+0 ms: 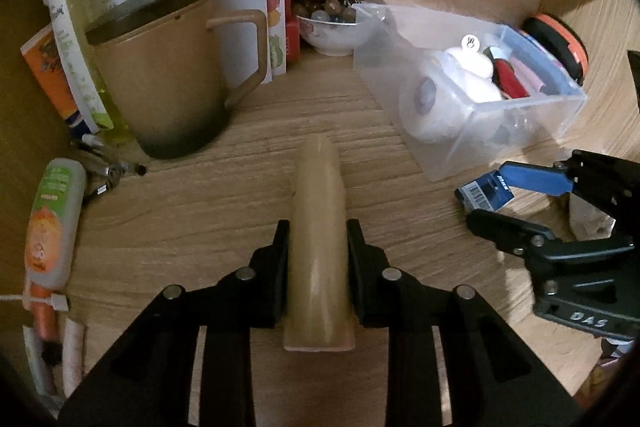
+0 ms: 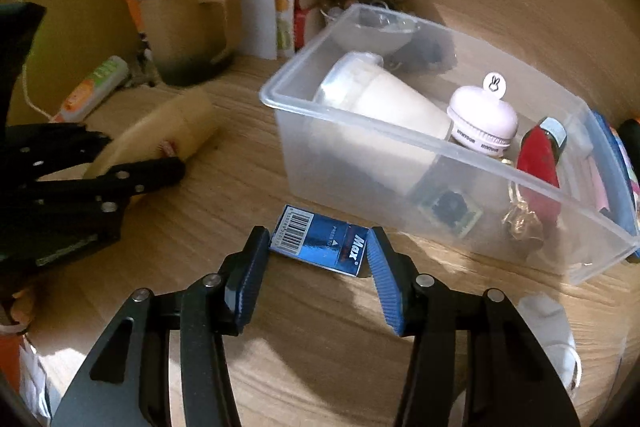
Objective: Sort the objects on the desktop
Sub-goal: 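Grasp the blue Max card with the right gripper, then lower the lotion bottle and blue card into the clear bin and open both grippers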
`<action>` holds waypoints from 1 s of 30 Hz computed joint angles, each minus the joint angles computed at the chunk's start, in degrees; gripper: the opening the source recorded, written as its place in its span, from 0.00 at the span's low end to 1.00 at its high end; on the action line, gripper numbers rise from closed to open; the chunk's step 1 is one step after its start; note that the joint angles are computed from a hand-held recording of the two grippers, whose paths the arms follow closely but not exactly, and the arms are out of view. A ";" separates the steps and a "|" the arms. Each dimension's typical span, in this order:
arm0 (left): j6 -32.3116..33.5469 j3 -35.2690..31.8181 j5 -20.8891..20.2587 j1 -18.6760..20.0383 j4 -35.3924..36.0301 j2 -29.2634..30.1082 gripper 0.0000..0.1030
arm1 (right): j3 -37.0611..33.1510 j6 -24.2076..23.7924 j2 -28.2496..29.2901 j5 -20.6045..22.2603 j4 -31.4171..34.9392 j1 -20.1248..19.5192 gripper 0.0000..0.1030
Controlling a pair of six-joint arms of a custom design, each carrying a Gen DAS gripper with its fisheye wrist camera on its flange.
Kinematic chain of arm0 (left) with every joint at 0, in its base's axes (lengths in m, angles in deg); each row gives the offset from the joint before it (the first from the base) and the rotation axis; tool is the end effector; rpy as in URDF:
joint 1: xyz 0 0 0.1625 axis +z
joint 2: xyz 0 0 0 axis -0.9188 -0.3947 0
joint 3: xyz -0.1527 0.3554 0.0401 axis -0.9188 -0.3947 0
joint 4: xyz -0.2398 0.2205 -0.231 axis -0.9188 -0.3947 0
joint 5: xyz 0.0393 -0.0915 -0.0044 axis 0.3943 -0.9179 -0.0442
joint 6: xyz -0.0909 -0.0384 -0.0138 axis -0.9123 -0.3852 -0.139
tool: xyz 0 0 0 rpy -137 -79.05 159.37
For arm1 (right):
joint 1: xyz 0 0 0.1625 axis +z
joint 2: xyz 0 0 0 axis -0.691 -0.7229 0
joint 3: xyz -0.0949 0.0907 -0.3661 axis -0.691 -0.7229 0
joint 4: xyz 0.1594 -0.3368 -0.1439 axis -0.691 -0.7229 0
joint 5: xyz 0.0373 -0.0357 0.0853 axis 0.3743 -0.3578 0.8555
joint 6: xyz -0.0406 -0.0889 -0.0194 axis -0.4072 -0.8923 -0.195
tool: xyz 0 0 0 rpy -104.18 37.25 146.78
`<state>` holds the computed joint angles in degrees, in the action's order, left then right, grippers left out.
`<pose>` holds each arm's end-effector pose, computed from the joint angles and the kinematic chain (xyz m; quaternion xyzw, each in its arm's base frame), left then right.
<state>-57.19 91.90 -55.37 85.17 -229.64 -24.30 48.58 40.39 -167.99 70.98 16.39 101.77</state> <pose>-0.2329 -0.2892 -0.1018 0.2433 0.8919 -0.2462 0.2912 -0.0193 -0.2730 0.1746 0.3094 -0.8731 0.2113 0.3121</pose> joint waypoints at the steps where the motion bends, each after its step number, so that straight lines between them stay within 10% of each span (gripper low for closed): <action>1: -0.75 0.39 -0.02 -0.33 -0.53 -0.24 0.25 | -0.15 -0.24 -0.57 -0.74 1.29 -0.39 0.45; 16: -5.60 -0.58 0.42 -3.16 -2.13 -2.33 0.25 | -8.84 -0.22 -7.85 -12.77 21.67 -7.28 0.45; 30: -2.38 -6.61 1.88 -2.56 2.00 -5.47 0.25 | -17.82 2.03 -8.06 -18.73 27.04 -8.98 0.45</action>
